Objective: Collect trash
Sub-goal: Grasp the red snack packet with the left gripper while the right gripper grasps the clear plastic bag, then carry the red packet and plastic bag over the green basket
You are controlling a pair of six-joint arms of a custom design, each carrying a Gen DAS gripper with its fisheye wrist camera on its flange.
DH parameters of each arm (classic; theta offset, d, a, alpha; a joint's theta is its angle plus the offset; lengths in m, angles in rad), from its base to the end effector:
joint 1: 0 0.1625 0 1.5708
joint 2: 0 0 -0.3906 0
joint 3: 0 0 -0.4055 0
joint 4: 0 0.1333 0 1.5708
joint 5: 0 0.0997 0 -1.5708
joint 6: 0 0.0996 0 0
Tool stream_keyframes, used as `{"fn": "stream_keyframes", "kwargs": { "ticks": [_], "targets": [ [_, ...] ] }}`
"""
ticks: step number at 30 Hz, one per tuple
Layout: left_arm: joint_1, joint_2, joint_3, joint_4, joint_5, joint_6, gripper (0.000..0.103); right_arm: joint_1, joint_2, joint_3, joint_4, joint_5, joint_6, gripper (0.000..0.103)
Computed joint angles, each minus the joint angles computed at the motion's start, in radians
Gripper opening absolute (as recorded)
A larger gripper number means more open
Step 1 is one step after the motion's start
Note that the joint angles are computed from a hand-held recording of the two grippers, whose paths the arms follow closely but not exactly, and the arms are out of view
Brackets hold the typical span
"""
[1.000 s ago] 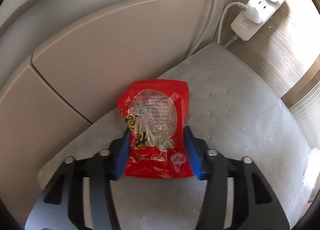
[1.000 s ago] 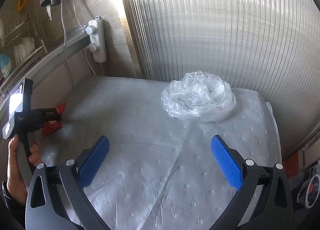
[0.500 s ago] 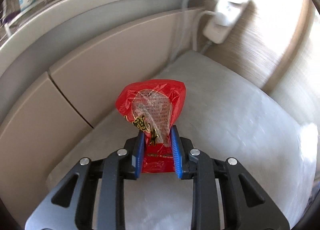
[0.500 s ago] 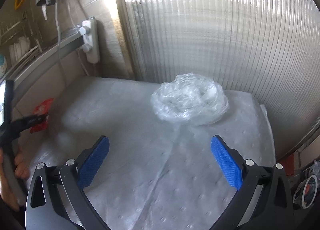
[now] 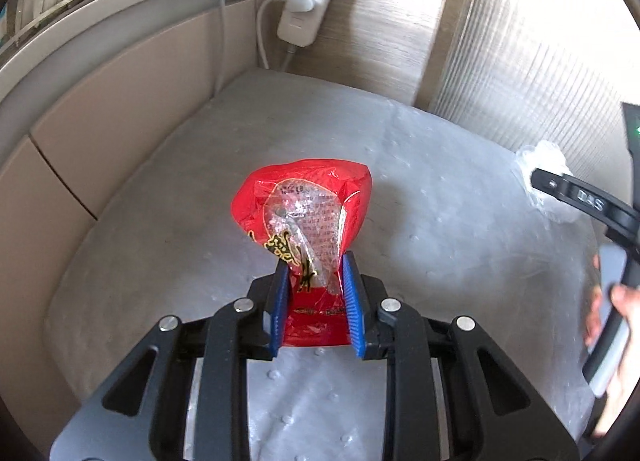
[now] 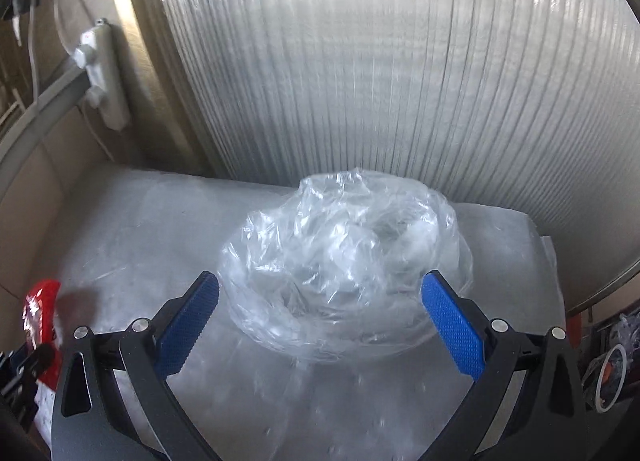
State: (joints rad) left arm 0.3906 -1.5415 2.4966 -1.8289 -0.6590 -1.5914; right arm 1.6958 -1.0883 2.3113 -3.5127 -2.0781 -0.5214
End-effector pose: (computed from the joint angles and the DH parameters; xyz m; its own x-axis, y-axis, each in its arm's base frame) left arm -0.1809 -0.3038 0.1111 -0.7137 -0.3075 -0.6293 0.2215 0.7533 -0.6193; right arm 0.1406 -0.4377 0.1274 -0.7399 -0.1911 0.6450 -0.5332 0.7513 -0.3889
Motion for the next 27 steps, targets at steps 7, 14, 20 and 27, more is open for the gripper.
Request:
{"fn": "stream_keyframes", "kwargs": {
  "ticks": [7, 14, 20, 27],
  "targets": [
    [-0.023, -0.020, 0.013, 0.017, -0.010, -0.006, 0.025, -0.002, -0.002, -0.005, 0.020, 0.006, -0.031, 0.030],
    [-0.061, -0.055, 0.026, 0.040, -0.012, -0.003, 0.026, 0.016, -0.071, 0.074, -0.014, 0.027, -0.046, 0.013],
    [-0.187, -0.110, 0.051, 0.116, -0.055, -0.044, 0.026, 0.078, -0.231, 0.248, -0.074, 0.047, -0.062, 0.013],
    [-0.362, -0.137, 0.065, 0.193, -0.148, -0.130, 0.025, 0.167, -0.445, 0.454, -0.042, 0.043, -0.014, 0.013]
  ]
}}
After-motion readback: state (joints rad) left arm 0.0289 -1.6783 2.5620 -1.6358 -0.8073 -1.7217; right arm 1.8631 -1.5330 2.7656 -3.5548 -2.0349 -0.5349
